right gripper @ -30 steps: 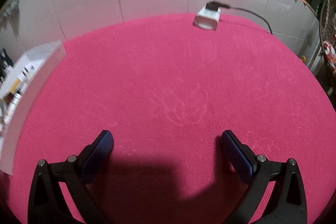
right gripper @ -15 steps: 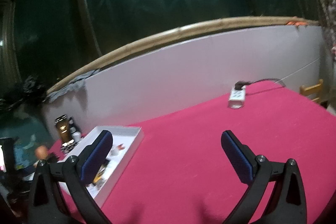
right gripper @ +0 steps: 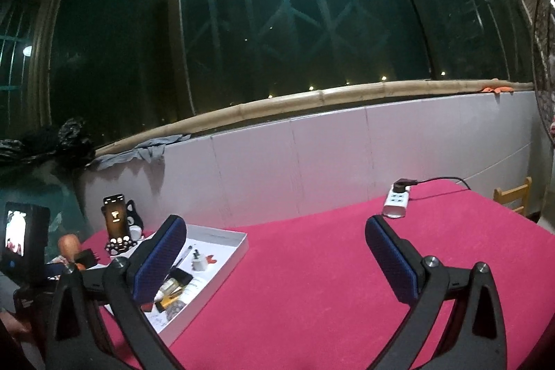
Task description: Organize rigid objects
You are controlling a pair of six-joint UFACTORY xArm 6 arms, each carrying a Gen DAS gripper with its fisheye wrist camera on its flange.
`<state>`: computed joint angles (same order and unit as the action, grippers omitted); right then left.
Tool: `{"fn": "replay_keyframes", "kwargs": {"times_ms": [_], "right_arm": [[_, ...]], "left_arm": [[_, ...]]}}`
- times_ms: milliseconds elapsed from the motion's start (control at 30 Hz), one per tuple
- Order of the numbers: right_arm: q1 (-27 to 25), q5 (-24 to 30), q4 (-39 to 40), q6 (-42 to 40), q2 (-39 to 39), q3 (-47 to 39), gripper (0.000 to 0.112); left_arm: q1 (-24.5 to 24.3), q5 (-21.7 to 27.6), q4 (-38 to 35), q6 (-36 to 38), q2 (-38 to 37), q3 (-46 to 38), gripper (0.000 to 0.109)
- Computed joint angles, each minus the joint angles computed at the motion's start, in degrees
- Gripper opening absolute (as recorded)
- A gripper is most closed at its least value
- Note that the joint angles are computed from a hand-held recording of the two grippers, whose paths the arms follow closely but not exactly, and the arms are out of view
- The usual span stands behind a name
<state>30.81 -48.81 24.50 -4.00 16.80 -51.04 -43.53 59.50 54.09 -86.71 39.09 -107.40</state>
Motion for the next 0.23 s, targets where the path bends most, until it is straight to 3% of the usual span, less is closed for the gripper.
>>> {"fn": "replay_keyframes", "kwargs": {"times_ms": [233], "right_arm": [[0.3, -0.9, 1.5, -1.3, 0.2, -0.1, 0.103]], "left_arm": [[0.1, -0.7, 0.2, -0.5, -0.3, 0.6, 0.103]]}}
